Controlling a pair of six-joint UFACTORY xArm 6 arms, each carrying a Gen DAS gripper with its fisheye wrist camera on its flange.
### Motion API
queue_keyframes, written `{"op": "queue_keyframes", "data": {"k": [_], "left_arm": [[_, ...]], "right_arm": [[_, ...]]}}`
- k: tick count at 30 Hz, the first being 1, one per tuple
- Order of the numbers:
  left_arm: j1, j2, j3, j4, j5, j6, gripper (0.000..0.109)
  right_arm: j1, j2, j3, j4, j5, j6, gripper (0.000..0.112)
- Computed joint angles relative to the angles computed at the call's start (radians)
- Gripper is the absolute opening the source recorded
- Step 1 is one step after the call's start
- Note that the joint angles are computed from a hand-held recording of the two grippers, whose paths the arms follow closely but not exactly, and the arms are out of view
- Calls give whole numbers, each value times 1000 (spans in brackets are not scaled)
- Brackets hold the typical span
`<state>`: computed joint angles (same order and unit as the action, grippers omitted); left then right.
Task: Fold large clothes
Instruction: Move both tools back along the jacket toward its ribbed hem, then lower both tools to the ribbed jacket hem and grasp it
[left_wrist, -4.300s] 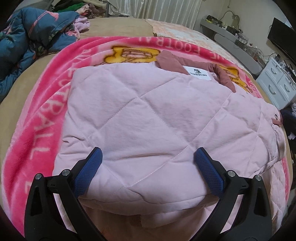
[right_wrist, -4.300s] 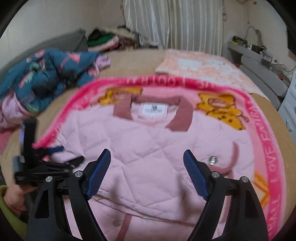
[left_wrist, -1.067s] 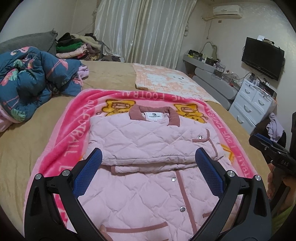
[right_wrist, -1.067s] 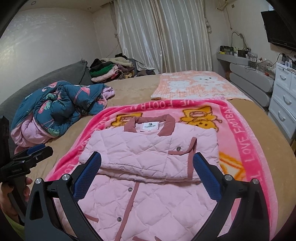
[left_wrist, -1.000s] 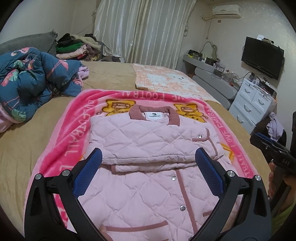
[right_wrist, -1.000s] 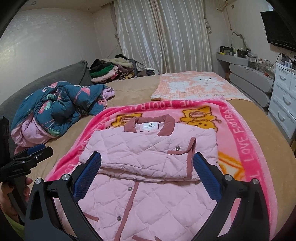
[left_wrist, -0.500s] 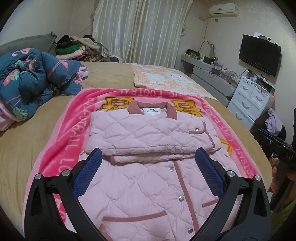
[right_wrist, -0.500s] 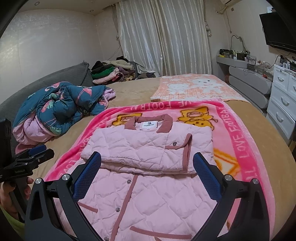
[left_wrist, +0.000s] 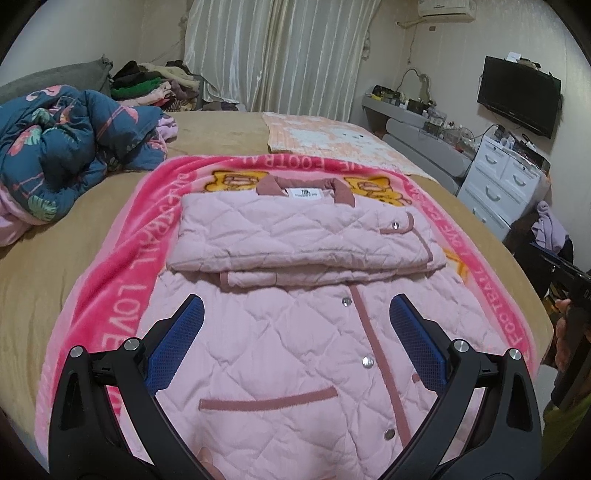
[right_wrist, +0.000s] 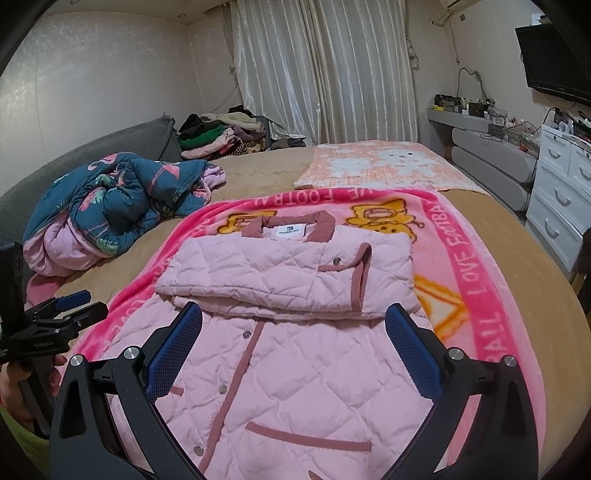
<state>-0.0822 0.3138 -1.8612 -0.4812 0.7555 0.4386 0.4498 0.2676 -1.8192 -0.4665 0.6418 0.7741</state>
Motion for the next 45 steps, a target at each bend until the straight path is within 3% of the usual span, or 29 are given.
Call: {"op": "queue_keyframes", "data": {"k": [26,45], "left_arm": [[-16,-196,391,19,-141,92,94],[63,-236,537,112,-201,58,94]], "right_arm": [[18,-199,376,-46,-50,106,99],[-3,-343,642,-42,-19,150,99]]}}
